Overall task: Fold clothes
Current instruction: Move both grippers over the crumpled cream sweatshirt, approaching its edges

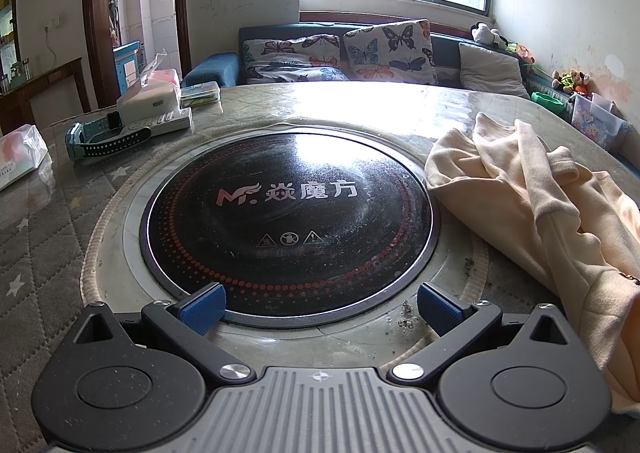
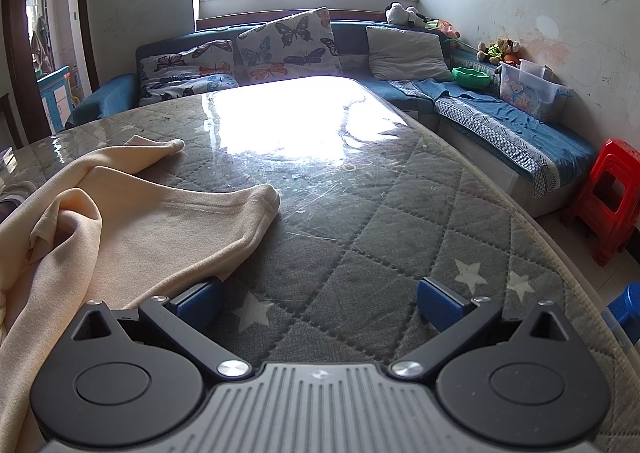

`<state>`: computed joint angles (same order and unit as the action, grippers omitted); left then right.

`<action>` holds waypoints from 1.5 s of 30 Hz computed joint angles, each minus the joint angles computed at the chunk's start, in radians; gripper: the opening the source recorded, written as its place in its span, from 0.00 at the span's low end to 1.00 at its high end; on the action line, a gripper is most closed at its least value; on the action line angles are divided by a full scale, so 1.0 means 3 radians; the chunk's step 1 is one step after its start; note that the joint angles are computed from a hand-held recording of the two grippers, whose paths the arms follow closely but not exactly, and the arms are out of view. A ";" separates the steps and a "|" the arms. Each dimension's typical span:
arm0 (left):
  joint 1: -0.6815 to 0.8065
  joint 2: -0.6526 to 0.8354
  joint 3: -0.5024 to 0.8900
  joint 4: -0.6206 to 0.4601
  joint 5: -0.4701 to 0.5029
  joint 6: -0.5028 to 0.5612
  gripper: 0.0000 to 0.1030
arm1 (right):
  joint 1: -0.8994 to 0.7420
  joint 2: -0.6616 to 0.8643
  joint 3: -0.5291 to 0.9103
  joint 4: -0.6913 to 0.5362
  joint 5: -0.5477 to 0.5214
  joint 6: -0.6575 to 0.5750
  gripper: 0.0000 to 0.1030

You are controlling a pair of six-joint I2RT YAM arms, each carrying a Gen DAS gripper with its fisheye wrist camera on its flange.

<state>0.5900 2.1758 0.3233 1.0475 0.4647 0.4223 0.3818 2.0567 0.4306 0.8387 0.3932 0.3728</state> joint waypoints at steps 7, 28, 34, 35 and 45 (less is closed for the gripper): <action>-0.0049 -0.0001 0.0003 0.0002 -0.0137 -0.0155 1.00 | -0.0001 0.0066 -0.0018 0.0088 -0.0015 -0.0002 1.00; -0.0393 -0.0394 -0.0514 0.0191 -0.0416 -0.0242 1.00 | 0.0193 -0.0501 -0.0749 0.0214 -0.0182 0.0050 1.00; -0.0504 -0.0558 -0.0687 0.0198 -0.0416 -0.0259 1.00 | 0.0432 -0.0691 -0.0878 0.0114 -0.0068 0.0164 1.00; -0.0520 -0.0571 -0.0720 0.0217 -0.0413 -0.0261 1.00 | 0.0476 -0.0718 -0.0900 0.0104 -0.0043 0.0181 1.00; -0.0600 -0.0733 -0.0898 0.0204 -0.0411 -0.0235 1.00 | 0.0890 -0.0981 -0.1064 0.0025 0.0117 0.0292 1.00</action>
<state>0.4099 1.9560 0.0538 1.1087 0.3415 0.3518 0.6489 1.7625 0.1113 0.8462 0.4282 0.4604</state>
